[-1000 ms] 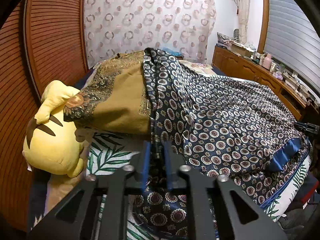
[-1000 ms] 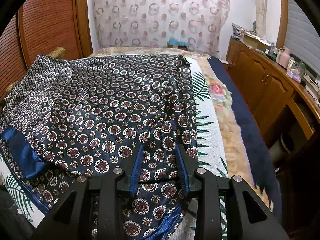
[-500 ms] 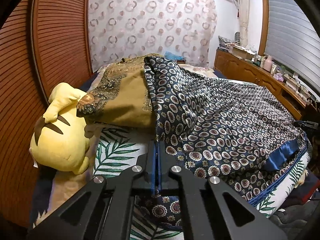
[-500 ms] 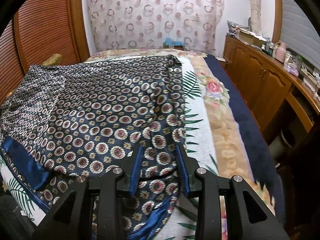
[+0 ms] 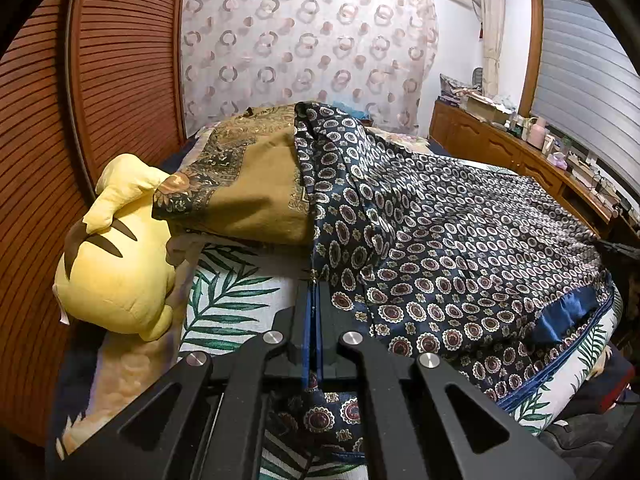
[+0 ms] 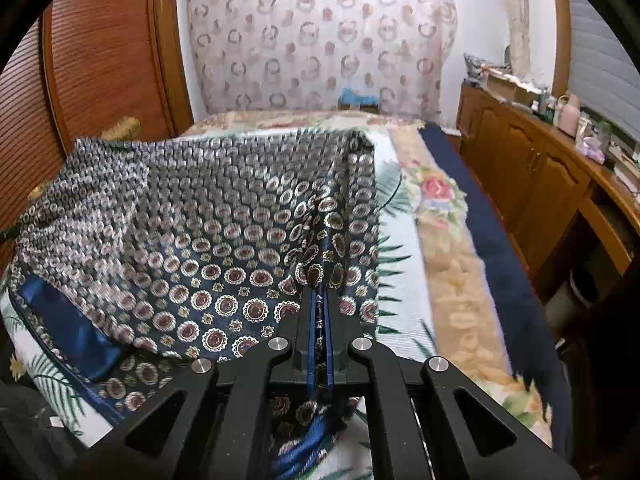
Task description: Fold small clothes
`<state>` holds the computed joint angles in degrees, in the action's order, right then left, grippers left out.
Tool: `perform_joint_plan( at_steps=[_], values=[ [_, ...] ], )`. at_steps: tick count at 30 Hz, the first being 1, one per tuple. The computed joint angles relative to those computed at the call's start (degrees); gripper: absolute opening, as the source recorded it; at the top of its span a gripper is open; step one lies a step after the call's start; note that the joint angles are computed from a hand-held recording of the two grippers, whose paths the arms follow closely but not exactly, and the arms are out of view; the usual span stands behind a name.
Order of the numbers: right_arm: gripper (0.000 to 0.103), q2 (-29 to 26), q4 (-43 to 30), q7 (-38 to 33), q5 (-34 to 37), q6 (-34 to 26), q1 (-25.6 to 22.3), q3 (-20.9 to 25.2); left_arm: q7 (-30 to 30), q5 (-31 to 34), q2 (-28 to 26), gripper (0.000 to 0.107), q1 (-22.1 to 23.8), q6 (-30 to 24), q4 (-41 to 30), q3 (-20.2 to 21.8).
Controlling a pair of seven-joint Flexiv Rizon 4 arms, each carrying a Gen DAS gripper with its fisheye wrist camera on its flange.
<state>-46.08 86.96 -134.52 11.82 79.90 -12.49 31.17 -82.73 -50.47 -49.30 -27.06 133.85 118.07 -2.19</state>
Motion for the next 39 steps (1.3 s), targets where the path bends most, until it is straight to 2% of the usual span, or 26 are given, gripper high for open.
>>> perform_joint_plan(
  at_steps=[3,8,9,11,13,15,16,20,25,32,35,39],
  values=[
    [0.003,1.0,1.4,-1.2,0.5,0.4,-1.1,0.9,1.3,-2.0,0.0,0.002,-0.9,-0.4,-0.4,0.4],
    [0.003,2.2,3.5,-0.1,-0.9,2.5,1.3,-2.1,1.2,-2.0,0.2,0.003,-0.8,-0.5,-0.2,0.1],
    [0.003,2.3,3.8,0.1,-1.3,3.2,1.4,-2.2,1.6,-2.6,0.3,0.005,-0.9,-0.8,-0.3,0.1],
    [0.008,2.6,4.3,0.6,-1.9,3.7,1.0,-1.7,1.7,-2.7,0.3,0.024,-0.9,-1.0,-0.2,0.0],
    [0.011,2.8,5.2,0.9,-2.3,4.8,0.3,-0.6,1.2,-1.4,0.2,0.03,-0.5,-0.8,0.1,-0.2],
    [0.017,2.8,5.9,0.7,-3.1,4.9,-0.5,0.6,1.0,-1.2,0.2,0.038,-0.5,-0.9,0.2,-0.1],
    [0.024,2.8,6.5,0.7,-3.6,5.2,-0.4,0.8,1.0,-1.3,0.0,0.04,-0.5,-1.0,0.1,0.0],
    [0.048,2.2,7.8,-0.2,-4.9,4.3,-1.8,3.8,0.6,-1.8,-0.4,0.04,-0.2,-2.0,-0.3,0.1],
    [0.05,1.2,8.6,-0.1,-5.6,3.2,-0.2,4.7,-0.3,-1.2,-0.7,0.04,0.1,-2.6,-0.2,0.3],
    [0.05,-0.7,8.1,0.4,-6.8,2.8,3.0,3.2,-0.3,-1.3,-0.8,0.04,-0.3,-3.5,-0.3,0.9],
    [0.054,-1.3,8.8,0.1,-7.5,5.3,3.3,2.9,-0.6,-0.9,-0.9,0.04,-0.2,-4.0,-0.4,0.9],
    [0.061,-3.1,9.6,0.5,-9.3,8.4,1.6,5.1,-1.0,-0.2,-1.0,0.04,0.1,-5.0,-0.8,1.1]
  ],
)
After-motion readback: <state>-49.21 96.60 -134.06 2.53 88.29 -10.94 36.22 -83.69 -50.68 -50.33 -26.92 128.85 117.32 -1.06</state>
